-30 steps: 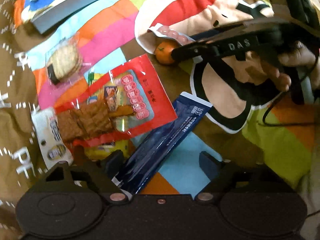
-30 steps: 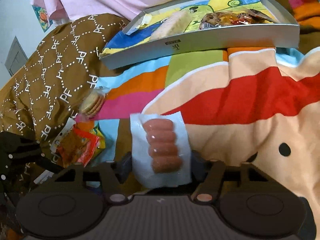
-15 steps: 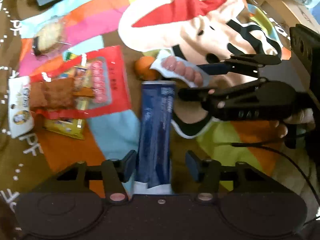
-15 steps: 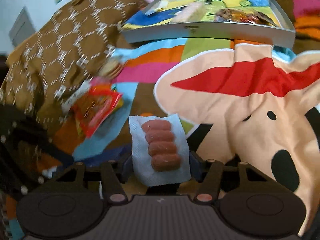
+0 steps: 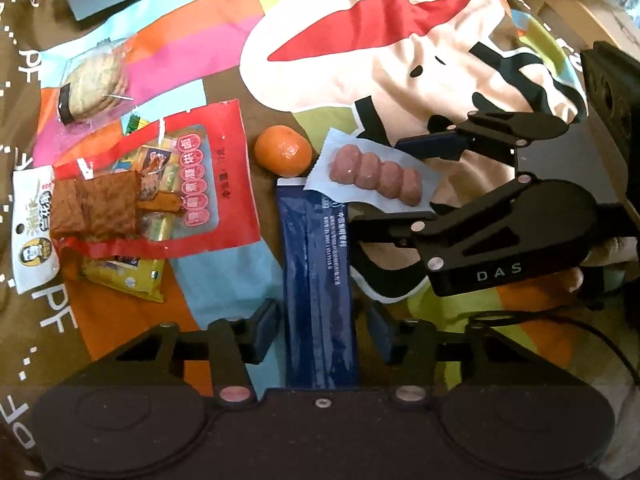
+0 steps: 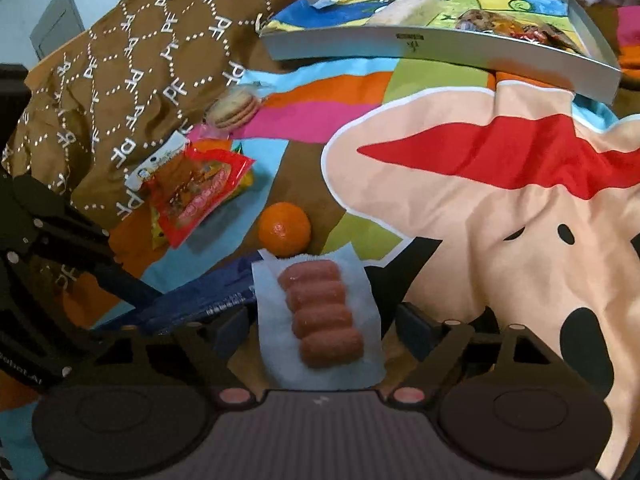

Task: Organize snacks
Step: 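Grasp and lift the blue stick pack with the left tool while the right tool grasps the sausage tray, then carry the blue pack in the left tool and sausage tray in the right tool over the grey tray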

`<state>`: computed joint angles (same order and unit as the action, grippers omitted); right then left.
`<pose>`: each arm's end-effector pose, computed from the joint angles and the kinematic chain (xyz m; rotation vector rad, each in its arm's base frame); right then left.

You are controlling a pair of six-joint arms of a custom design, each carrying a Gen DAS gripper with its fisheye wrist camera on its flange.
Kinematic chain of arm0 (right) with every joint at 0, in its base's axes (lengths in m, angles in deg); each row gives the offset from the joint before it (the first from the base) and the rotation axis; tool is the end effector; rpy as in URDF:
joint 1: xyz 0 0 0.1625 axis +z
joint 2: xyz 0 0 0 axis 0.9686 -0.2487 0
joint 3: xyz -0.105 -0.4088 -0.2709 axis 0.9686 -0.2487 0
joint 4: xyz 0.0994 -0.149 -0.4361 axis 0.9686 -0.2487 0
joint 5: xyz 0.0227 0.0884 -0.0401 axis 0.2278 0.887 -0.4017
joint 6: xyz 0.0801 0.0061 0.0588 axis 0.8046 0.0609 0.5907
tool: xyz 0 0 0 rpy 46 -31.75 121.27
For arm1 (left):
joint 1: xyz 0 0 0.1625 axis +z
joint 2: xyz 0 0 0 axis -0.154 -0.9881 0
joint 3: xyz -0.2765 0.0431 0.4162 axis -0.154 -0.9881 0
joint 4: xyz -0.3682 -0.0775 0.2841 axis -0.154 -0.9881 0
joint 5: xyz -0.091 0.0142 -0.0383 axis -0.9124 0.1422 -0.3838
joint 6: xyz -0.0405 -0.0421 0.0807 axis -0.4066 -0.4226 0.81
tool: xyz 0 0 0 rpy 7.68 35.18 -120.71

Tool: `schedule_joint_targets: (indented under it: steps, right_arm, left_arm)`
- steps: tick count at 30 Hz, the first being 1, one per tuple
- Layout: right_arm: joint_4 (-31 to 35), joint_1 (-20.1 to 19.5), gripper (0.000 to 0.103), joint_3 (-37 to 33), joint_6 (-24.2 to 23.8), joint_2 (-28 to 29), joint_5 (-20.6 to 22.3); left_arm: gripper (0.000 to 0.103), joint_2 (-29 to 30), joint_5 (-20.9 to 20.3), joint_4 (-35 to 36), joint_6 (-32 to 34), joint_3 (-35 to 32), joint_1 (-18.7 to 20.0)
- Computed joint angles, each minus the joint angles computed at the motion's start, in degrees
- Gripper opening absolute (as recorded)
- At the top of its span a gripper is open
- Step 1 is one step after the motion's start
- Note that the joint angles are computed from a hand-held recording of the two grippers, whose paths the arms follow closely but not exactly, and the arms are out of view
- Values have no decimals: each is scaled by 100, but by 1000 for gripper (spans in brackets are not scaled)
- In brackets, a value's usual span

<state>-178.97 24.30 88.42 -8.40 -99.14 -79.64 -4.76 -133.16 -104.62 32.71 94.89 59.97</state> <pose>0.1736 -0.5075 0.1988 0.6133 -2.4045 0.6299 -0.2570 -0.5803 0.1402 1.0196 2.6047 0.0487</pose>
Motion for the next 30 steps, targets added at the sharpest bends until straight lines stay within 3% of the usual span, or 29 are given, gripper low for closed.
schedule_joint_targets:
  steps: [3,7,14,18,21,23,30]
  right_arm:
    - [-160,58,80,36,-166,63,-160]
    - [-198,49,64,94,-117,21,-118]
    - [-997,298,59,201,-433,384,-658]
    - [-2045,556,59,282,-1349,827,-1180]
    - [-3302,727,59,267,-2650,1360,-1585]
    - [-3814,777,59,257,-3209,1560,-1657]
    - [-5113,818,59,144,-4360,1966,-1647]
  left_arm:
    - [36,-15,134,-77,-44,48,-21]
    - [31,-78,237,-202,-196,151,-67]
    - [27,-168,885,-580,-176,516,-451]
    - [26,-258,1258,-771,-146,733,-656]
    - [25,-324,1620,-926,-1,916,-813]
    - [25,-344,1841,-979,61,990,-902]
    - [24,-351,2409,-1682,452,1210,-1131]
